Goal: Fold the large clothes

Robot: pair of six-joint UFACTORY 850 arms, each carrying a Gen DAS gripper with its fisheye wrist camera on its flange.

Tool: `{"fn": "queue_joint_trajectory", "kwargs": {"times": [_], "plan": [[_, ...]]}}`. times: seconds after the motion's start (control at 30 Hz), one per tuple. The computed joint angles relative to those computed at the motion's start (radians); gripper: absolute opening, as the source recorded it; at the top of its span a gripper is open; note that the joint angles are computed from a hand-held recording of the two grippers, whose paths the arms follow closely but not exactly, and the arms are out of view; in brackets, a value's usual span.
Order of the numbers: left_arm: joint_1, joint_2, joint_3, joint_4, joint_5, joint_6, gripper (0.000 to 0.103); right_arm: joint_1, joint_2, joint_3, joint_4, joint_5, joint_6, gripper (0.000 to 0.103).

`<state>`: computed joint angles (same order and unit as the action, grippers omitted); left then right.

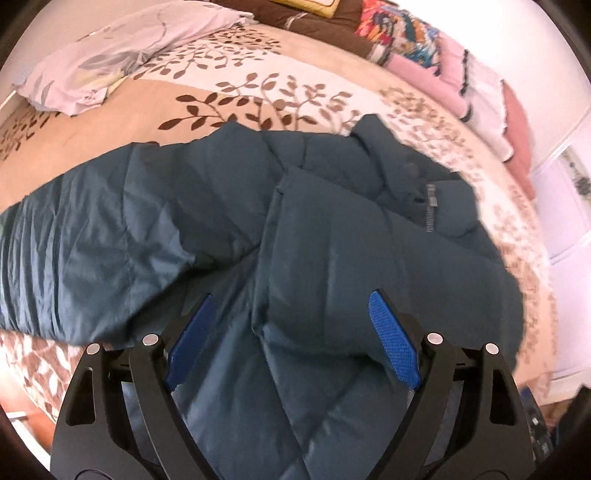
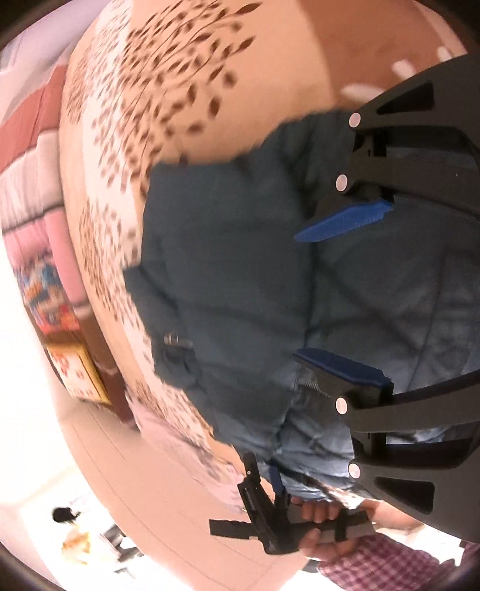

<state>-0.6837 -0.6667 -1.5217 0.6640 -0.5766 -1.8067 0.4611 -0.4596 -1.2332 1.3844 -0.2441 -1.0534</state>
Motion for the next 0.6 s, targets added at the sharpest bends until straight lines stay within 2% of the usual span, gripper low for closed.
{"fn": "queue_joint_trajectory", "kwargs": {"times": [0.07, 0.13, 0.2, 0.23, 0.33, 0.43, 0.5, 0.6], "plan": [[0.008, -0.027, -0.028, -0.048, -0.022, 0.047, 0.073, -0.022, 0.012, 0.032, 0.044, -0.006, -0.025, 0.061], [0.02, -0.044, -0.039, -0.11, -0.002, 0.106, 0.041, -0.045, 0.015, 0.056, 0.113, -0.032, -0.061, 0.057], [0.018, -0.056, -0.052, -0.112, -0.011, 0.117, 0.025, -0.059, 0.01, 0.062, 0.159, -0.062, -0.092, 0.055], [0.014, -0.062, -0.064, -0.102, -0.03, 0.124, 0.02, -0.062, 0.008, 0.059, 0.161, -0.07, -0.093, 0.052], [0.001, -0.062, -0.084, -0.033, -0.072, 0.107, 0.011, -0.058, -0.008, 0.035, 0.203, -0.076, -0.147, 0.052], [-0.008, -0.055, -0.095, 0.055, -0.114, 0.063, 0.011, -0.049, -0.03, -0.003, 0.222, -0.072, -0.18, 0.052], [-0.003, -0.06, -0.102, 0.042, -0.118, 0.076, 0.011, -0.048, -0.059, -0.038, 0.193, -0.067, -0.148, 0.052], [0.004, -0.081, -0.118, -0.008, -0.126, 0.122, 0.011, -0.051, -0.113, -0.1, 0.044, -0.046, 0.035, 0.052]]}}
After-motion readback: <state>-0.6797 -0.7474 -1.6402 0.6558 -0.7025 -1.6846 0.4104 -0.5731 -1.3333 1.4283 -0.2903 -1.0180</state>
